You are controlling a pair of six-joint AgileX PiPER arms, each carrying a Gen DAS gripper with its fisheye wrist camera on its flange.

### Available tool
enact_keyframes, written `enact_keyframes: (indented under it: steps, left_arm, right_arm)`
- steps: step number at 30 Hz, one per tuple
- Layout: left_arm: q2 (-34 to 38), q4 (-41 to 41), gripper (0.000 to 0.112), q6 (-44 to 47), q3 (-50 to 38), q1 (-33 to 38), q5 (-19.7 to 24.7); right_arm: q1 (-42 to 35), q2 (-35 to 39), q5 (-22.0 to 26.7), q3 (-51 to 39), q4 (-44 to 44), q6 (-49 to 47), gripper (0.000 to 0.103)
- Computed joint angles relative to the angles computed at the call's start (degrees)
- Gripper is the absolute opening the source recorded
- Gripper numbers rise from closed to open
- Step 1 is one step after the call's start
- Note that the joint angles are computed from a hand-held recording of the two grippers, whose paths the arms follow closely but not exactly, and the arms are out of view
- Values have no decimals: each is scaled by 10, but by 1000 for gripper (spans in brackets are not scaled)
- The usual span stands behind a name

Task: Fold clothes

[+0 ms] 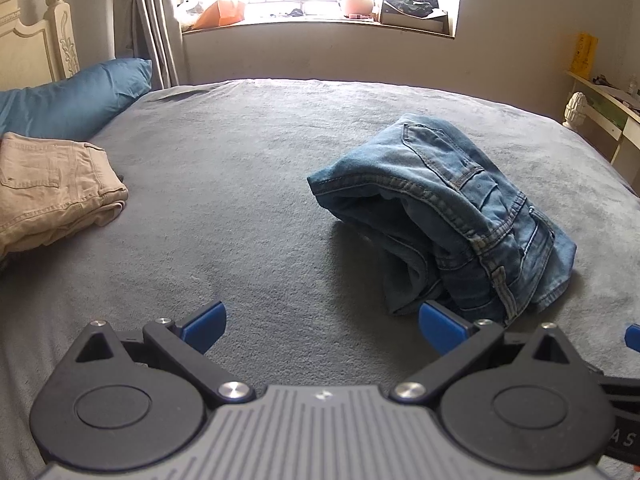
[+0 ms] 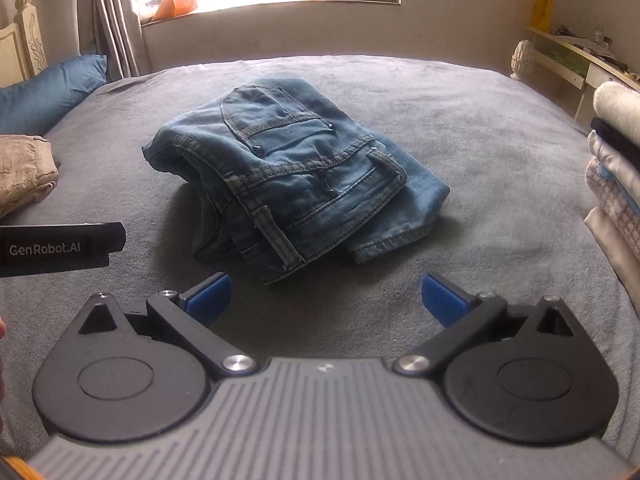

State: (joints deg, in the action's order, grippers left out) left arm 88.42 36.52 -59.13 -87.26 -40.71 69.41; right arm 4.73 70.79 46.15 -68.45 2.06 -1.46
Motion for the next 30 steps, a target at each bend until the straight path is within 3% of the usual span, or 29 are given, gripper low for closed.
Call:
enact_keyframes:
  steps: [30]
  left_arm:
    - [3,-9,103,1,3,6,4]
  right_arm:
    - [2,7,8,-3,-1,3,102]
